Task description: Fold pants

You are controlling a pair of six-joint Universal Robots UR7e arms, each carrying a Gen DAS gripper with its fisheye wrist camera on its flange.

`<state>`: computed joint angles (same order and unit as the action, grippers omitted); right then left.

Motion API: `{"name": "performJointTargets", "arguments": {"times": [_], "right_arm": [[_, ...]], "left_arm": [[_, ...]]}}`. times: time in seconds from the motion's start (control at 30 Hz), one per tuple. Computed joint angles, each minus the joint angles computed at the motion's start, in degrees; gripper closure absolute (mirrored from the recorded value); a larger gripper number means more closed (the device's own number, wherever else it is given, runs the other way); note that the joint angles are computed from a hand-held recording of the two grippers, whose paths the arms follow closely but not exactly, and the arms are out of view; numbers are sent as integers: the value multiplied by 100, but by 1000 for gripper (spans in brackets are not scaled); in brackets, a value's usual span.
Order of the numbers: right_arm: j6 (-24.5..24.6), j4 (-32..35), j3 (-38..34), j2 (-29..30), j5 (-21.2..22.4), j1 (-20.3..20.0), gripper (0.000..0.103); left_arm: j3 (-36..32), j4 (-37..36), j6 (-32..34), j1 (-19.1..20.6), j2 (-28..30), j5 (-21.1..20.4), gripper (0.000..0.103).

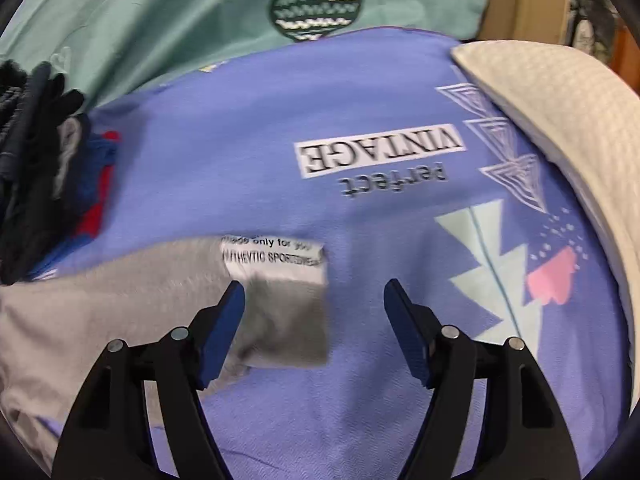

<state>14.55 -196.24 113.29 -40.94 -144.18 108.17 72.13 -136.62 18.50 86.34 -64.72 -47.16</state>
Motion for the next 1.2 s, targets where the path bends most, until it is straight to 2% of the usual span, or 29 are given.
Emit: {"name": "performJointTargets", "arguments": {"times": [0.07, 0.1, 0.13, 0.23, 0.37, 0.47, 0.53, 0.57, 0.7, 0.83, 0.87, 0.9, 0.93, 0.97, 1.0, 1.03, 1.07, 1.1, 1.2], "right_arm": [[-92, -348, 369, -116, 141, 167, 26], [-123, -431, 529, -159, 68, 286, 18], [-139, -546, 707, -197, 38, 405, 14], [101, -797, 1513, -430, 387, 739, 11], [815, -1368, 2509, -363, 1323, 948, 11], [1351, -2522, 3072, 115, 2332, 902, 11], [1507, -3122, 3176, 481, 2654, 1019, 11], [1551, -3152, 3153, 554, 2692, 1087, 11], [1534, -2779, 2842, 736, 2851, 1193, 11], [1435, -2461, 2500, 867, 2794, 1297, 12], [1424, -2319, 2428, 859, 2868, 1301, 20], [1406, -2139, 2365, 838, 2888, 1309, 36], [1394, -1981, 2313, 835, 2837, 1327, 47], [1423, -1831, 2271, 818, 2641, 1401, 61], [1402, -1897, 2281, 828, 2571, 1431, 73], [1382, -2104, 2347, 836, 2633, 1404, 80], [1344, -2393, 2432, 868, 2746, 1357, 84], [1285, -2729, 2514, 901, 2831, 1339, 86], [1167, -3225, 2607, 934, 2879, 1386, 88]], "left_arm": [[122, -56, -35, 6, -298, -384, 13], [250, -114, -38, -3, -499, -520, 12], [384, -88, -71, 2, -749, -736, 12], [1001, 9, -184, 6, -1500, -908, 12], [1909, 358, -295, 191, -2436, -1084, 12], [2292, 670, -505, 522, -2835, -1344, 12], [2470, 803, -672, 782, -3021, -1497, 12], [2498, 780, -710, 881, -3028, -1516, 12], [2503, 758, -1008, 1180, -2991, -1665, 12], [2520, 499, -928, 1170, -2805, -1732, 12], [2459, 449, -928, 1150, -2690, -1710, 12], [2407, 357, -918, 1122, -2586, -1683, 12], [2410, 256, -924, 1092, -2519, -1658, 12], [2359, 193, -922, 1092, -2442, -1652, 12], [2278, 117, -936, 1099, -2344, -1692, 12], [2220, 78, -947, 1114, -2279, -1780, 13], [2176, 38, -936, 1124, -2223, -1859, 23], [2125, 81, -945, 1137, -2186, -1985, 46], [2210, 42, -901, 1003, -2240, -2011, 76]]}}
